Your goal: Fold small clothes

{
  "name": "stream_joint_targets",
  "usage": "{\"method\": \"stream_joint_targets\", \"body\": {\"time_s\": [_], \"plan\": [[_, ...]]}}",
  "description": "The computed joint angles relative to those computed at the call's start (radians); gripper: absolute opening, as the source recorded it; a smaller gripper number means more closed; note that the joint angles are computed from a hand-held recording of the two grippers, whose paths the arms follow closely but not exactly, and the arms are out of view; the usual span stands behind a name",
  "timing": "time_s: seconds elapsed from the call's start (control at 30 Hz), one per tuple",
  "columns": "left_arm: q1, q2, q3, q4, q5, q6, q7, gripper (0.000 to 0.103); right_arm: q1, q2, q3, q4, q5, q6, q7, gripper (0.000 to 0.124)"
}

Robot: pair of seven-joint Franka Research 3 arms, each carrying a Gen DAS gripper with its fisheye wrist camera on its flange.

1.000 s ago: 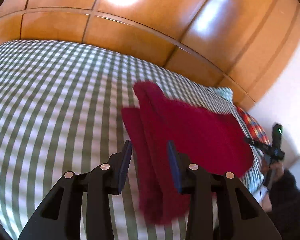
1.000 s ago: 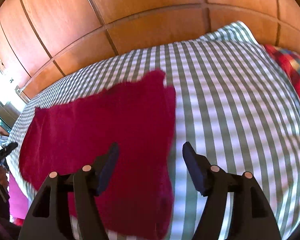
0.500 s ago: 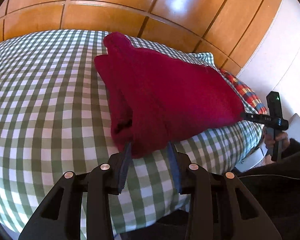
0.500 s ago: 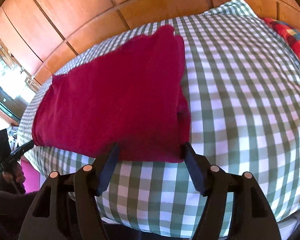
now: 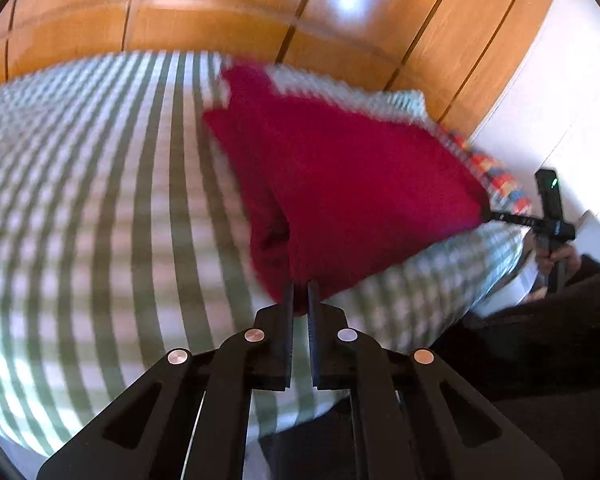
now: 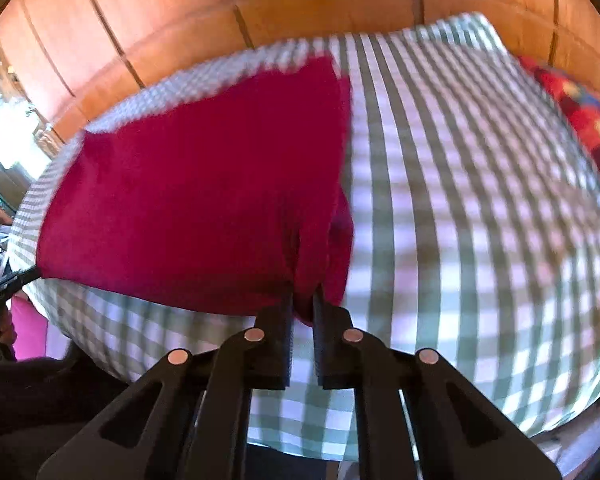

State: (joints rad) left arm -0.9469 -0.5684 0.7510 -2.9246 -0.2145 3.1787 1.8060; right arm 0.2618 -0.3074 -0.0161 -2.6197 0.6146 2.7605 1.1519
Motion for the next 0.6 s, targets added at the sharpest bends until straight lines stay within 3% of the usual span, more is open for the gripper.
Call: {"method": "stream_joint_targets", "body": {"time_s": [0.1, 0.2, 0.23, 0.27, 0.33, 0.37, 0.4, 0.47, 0.6], "plan": [[-0.079, -0.033, 0.103, -0.019, -0.014, 0.043, -0.003, 0.005, 0.009, 0.0, -0.014, -0.007, 0.035, -0.003, -0.02, 0.007], [-0.05, -0.089, 0.103, -0.031, 0.013, 0.028, -0.025, 0.005, -0.002, -0.008, -0.01, 0.003, 0.009, -0.032, -0.025, 0.008], [-0.025, -0.098, 0.081, -0.034, 0.017, 0.012, -0.031, 0.005, 0.002, -0.01, -0.021, 0.011, 0.022, -0.054, -0.038, 0.015], [0.006, -0.109, 0.051, -0.037, 0.016, 0.006, -0.041, 0.005, 0.001, -0.013, -0.025, 0.019, 0.032, -0.071, -0.036, 0.032], [-0.001, -0.177, 0.077, -0.04, 0.003, 0.01, -0.04, 0.006, -0.003, -0.017, -0.032, 0.031, 0.057, -0.085, -0.04, 0.054], [-0.007, -0.188, 0.081, -0.04, -0.002, 0.034, -0.044, 0.006, -0.01, -0.024, -0.03, 0.032, 0.063, -0.072, -0.038, 0.054], [-0.019, -0.194, 0.093, -0.036, -0.005, 0.058, -0.055, 0.006, -0.015, -0.031, -0.026, 0.032, 0.063, -0.064, -0.031, 0.055], [-0.087, -0.202, 0.169, -0.008, -0.005, 0.112, -0.083, 0.006, -0.017, -0.02, -0.029, 0.054, 0.078, -0.038, -0.028, 0.059], [-0.214, -0.082, 0.257, 0.089, 0.01, 0.164, -0.156, 0.006, -0.023, 0.075, -0.021, 0.156, 0.09, 0.018, -0.006, 0.059]]}}
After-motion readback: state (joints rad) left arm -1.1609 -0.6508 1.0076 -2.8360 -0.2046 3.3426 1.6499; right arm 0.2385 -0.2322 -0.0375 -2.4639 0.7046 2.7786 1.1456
